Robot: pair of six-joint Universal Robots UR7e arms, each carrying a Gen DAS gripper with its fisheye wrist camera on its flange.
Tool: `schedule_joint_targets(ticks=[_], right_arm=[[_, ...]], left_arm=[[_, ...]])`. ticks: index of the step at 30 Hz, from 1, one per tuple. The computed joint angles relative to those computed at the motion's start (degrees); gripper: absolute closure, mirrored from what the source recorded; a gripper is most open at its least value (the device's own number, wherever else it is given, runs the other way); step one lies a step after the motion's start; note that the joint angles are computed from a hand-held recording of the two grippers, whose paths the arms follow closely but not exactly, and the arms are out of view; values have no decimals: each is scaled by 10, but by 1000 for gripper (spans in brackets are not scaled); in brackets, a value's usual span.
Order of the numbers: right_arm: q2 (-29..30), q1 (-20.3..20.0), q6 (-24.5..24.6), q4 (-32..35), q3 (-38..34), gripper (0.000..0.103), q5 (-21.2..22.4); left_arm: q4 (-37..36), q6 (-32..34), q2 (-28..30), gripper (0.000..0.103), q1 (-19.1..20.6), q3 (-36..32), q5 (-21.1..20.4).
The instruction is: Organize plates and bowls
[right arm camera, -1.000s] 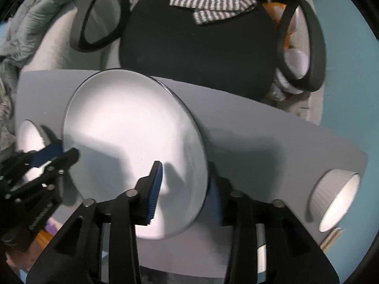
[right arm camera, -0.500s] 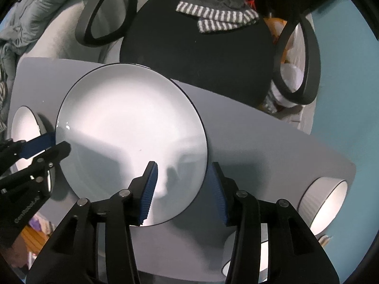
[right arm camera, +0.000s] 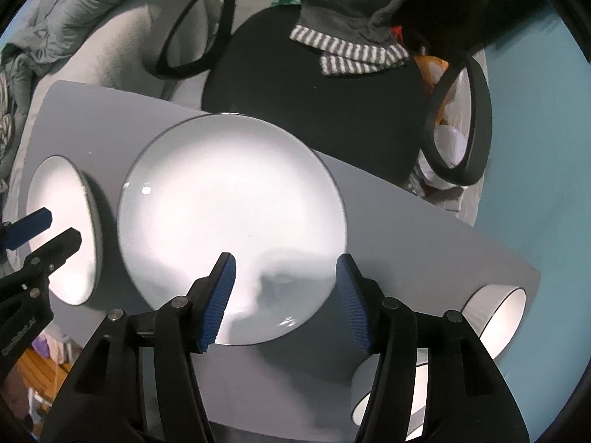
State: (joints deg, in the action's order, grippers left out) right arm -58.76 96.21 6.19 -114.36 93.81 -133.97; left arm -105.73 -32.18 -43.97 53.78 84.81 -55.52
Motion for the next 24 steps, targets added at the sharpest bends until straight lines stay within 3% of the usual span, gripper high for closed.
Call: schedule_joint_targets(ticks=[11, 24], right_arm=[[31, 47, -28, -17, -18, 41, 23], [90, 72, -81, -33, -50, 41, 61]], left_arm=[[-14, -49, -77, 52, 7, 71, 20], [-18, -118, -163, 50, 36, 156, 32]])
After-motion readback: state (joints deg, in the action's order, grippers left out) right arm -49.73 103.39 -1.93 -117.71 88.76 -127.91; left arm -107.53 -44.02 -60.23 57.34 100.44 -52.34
